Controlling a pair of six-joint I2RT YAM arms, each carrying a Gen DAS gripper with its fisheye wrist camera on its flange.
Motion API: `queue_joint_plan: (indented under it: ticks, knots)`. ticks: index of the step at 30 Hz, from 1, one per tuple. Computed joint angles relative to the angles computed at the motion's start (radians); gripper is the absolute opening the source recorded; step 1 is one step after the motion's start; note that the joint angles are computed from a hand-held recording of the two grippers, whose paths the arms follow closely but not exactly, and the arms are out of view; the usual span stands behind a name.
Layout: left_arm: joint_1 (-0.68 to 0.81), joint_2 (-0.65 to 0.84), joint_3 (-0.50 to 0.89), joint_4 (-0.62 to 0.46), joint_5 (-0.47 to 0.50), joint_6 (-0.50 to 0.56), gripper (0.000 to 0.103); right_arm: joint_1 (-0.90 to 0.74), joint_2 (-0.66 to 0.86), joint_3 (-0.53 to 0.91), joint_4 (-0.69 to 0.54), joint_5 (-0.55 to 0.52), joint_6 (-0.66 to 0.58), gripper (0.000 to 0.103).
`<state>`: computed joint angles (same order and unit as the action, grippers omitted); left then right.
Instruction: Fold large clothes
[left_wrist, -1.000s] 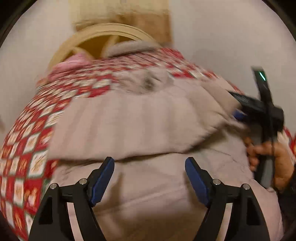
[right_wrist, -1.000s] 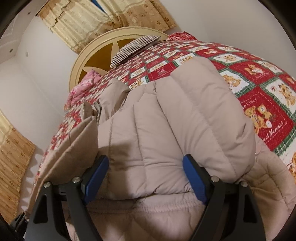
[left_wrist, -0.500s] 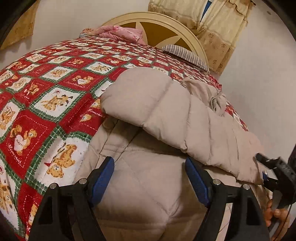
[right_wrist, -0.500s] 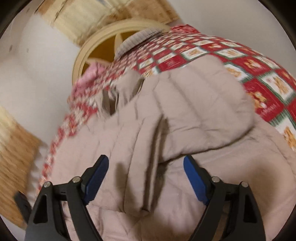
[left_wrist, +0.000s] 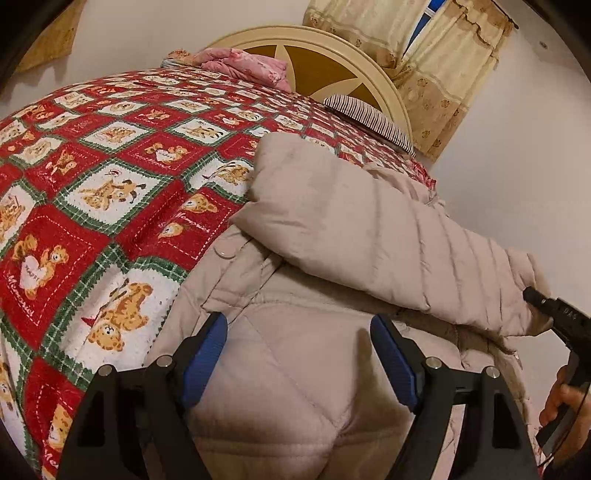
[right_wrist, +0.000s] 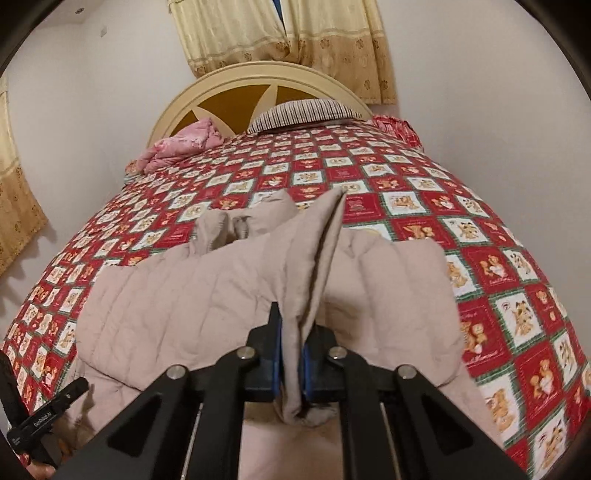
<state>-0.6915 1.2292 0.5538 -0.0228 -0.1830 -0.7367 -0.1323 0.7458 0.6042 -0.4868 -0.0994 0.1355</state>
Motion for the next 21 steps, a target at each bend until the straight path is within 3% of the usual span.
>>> queue_joint_plan:
  ticks: [4,8,15,18,20,21]
  knots:
    - [-0.002,0.002,0.0,0.0,-0.002,-0.001,0.08,0.021,0.106,-0.058,0.082,0.094,-0.029,0.012]
    - [-0.004,0.009,0.004,-0.003,-0.006,0.001,0.08,0.0,0.219,-0.167,0.228,0.076,-0.015,0.018]
    - [-0.004,0.009,0.009,-0.014,-0.004,0.005,0.081,-0.043,0.216,-0.162,0.213,0.022,-0.012,0.024]
    - [-0.017,-0.026,0.041,-0.109,-0.012,0.029,0.081,-0.083,0.182,-0.132,0.129,-0.05,-0.015,0.048]
    - [-0.035,-0.052,0.094,-0.224,-0.037,0.079,0.081,-0.123,0.114,-0.108,0.04,-0.101,-0.031,0.075]
    - [-0.044,-0.071,0.116,-0.261,-0.056,0.105,0.081,-0.147,0.031,-0.096,-0.015,-0.105,-0.046,0.079]
